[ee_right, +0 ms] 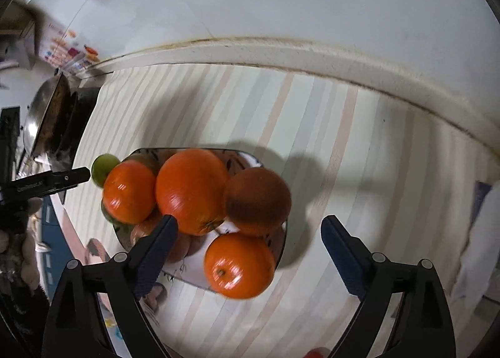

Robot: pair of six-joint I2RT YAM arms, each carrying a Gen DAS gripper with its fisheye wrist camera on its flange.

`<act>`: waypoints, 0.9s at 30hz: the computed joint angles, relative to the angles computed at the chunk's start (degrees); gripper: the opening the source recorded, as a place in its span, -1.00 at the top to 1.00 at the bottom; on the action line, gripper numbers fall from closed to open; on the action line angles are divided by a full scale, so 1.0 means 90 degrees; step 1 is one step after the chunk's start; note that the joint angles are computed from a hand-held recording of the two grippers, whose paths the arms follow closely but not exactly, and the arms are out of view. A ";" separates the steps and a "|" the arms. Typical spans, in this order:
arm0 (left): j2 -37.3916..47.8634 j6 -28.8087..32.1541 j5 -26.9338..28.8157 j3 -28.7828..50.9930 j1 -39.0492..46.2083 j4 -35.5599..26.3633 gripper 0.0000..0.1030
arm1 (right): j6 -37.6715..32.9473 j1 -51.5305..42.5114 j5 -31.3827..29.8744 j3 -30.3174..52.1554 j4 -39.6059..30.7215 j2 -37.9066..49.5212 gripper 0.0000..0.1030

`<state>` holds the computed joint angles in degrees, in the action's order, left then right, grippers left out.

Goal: Organize fruits
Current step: 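Raise both open tools away from the plate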

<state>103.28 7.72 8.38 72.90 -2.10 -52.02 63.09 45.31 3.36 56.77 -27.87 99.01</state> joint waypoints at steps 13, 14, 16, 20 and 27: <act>-0.3315 0.0521 -0.0091 -0.2071 0.0223 -0.0171 -0.70 | 0.1643 0.2093 0.1454 0.1462 -0.1998 -0.0009 -0.86; -0.3557 0.0646 -0.0053 -0.2108 0.0291 -0.0321 -0.70 | 0.1805 0.2265 0.1567 0.1633 -0.2229 -0.0003 -0.86; -0.4031 0.0941 0.0059 -0.2164 0.0453 -0.0602 -0.70 | 0.2192 0.2614 0.1861 0.2047 -0.2805 0.0059 -0.86; -0.4811 0.1489 0.0303 -0.2197 0.0849 -0.1171 -0.70 | 0.2940 0.3173 0.2252 0.2706 -0.3611 0.0128 -0.86; -0.5579 0.2889 0.1030 -0.1812 0.2170 -0.2391 -0.70 | 0.4384 0.4294 0.2921 0.4618 -0.5637 0.0805 -0.86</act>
<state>53.07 33.71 17.65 56.58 17.44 -73.53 102.54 83.95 29.65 98.33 -78.61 106.26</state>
